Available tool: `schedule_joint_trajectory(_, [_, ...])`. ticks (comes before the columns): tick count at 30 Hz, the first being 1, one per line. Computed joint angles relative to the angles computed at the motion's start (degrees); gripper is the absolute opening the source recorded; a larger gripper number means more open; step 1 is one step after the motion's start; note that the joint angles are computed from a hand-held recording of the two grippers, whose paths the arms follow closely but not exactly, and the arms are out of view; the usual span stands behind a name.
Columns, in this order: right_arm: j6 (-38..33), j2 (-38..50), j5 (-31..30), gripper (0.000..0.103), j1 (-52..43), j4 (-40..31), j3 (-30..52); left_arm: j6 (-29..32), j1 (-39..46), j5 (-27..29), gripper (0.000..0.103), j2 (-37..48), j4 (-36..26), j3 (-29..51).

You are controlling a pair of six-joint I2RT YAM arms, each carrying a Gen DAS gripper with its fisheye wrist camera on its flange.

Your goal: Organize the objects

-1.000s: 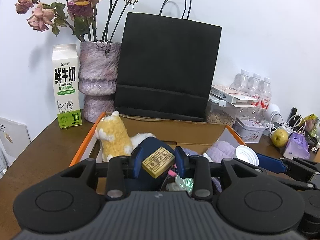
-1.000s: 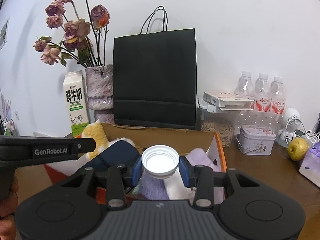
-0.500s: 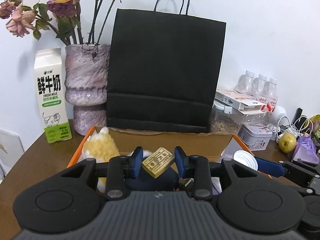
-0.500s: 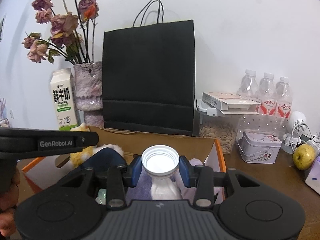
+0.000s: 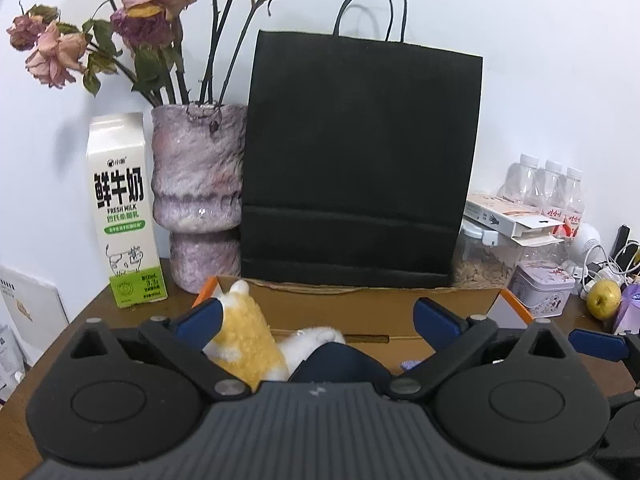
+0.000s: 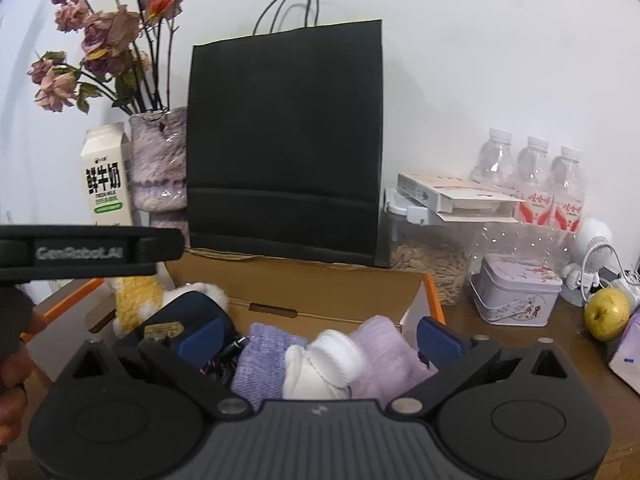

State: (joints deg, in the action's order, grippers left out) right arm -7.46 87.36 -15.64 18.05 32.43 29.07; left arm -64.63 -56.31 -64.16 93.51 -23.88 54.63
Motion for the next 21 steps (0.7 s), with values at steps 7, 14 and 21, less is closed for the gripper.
schedule_joint_trajectory(7, [0.46, -0.97, -0.37, 0.103, -0.87, -0.85, -0.44, -3.90, -1.68, -0.86, 0.103, -1.36, -2.79, -0.53])
schedule_joint_trajectory(14, [-0.79, -6.04, -1.51, 0.103, -1.80, -3.48, -3.24, -12.06, -6.60, -1.72, 0.103, -3.81, -11.83, -0.30])
schedule_joint_trajectory(21, [-2.20, -20.39, -5.37, 0.103, -4.23, -12.25, -8.97, -39.71, -17.43, -2.53, 0.103, 0.18, -40.74, 6.73])
